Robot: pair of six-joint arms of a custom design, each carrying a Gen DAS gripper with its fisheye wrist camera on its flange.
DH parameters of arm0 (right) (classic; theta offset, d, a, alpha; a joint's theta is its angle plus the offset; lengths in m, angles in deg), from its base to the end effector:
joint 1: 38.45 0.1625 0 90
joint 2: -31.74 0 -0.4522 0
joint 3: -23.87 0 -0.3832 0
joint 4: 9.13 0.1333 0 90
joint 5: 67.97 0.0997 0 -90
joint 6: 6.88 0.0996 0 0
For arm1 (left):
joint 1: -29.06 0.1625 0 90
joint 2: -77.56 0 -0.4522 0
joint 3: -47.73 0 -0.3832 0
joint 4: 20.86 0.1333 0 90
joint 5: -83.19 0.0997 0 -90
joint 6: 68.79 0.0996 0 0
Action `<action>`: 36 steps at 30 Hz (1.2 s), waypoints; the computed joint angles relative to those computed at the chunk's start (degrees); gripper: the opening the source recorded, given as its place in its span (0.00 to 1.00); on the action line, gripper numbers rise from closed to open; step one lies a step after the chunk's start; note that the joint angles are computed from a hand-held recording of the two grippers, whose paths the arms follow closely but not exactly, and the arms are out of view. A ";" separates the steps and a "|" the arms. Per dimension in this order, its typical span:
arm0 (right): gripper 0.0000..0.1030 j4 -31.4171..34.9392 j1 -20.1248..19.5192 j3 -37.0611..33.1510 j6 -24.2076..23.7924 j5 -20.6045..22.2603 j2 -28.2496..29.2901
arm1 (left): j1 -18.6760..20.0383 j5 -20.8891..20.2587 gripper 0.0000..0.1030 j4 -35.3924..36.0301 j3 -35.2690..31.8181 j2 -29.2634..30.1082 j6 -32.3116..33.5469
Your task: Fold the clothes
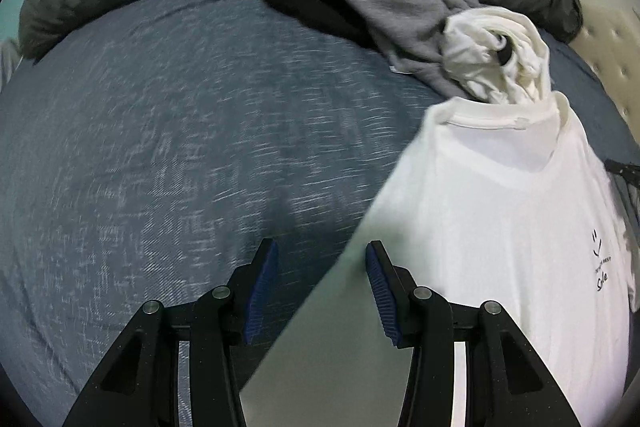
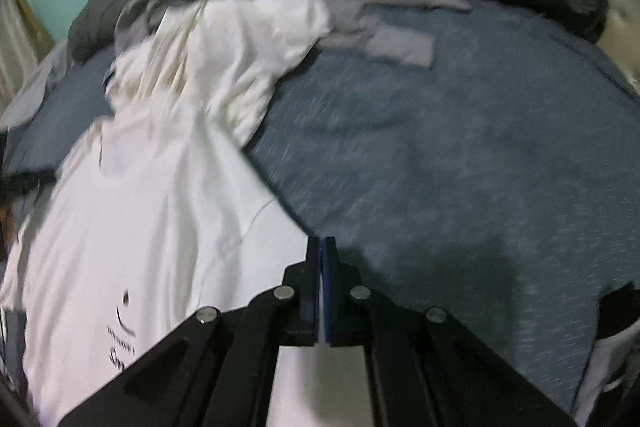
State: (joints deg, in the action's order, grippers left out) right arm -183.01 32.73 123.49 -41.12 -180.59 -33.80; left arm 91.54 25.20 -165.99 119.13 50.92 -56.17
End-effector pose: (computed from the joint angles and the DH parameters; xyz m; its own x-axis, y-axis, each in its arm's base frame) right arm -0.1163 -0.6357 0.3762 -0.7611 0.1323 0.6350 -0.2662 0.8291 -0.4917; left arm -0.1998 -0.7862 0.0303 -0.6776 0.4904 -0.5481 0.6175 0.7842 -0.0617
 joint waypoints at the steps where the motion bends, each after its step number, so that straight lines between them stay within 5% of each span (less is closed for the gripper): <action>1: 0.00 -1.39 0.05 -0.10 -0.04 -0.40 0.05 | 0.16 0.15 0.48 -0.13 0.10 -0.10 0.08; 8: 0.00 -4.83 1.09 -3.62 -1.73 -8.23 3.61 | 0.33 -0.22 0.48 -0.73 1.37 -1.00 1.34; 18: 0.00 -6.06 0.27 -3.58 -2.33 -9.60 5.05 | 0.79 -1.20 0.47 0.93 1.89 -1.52 4.20; 20: 0.00 -6.12 0.29 -3.62 -2.62 -9.75 5.24 | 0.99 -2.11 0.23 0.48 1.97 -1.56 4.12; 21: 0.00 -6.31 0.27 -3.54 -2.82 -9.63 5.20 | 1.10 -2.61 0.00 0.35 1.96 -1.57 4.05; 30: 0.00 -7.55 0.10 -3.92 -3.65 -9.12 5.30 | 0.05 1.41 0.00 -3.84 -0.58 -0.17 5.73; 36: 0.00 -6.41 -0.26 -4.76 -1.92 -9.45 5.83 | 0.28 -5.37 0.00 -4.16 -1.22 -0.02 5.81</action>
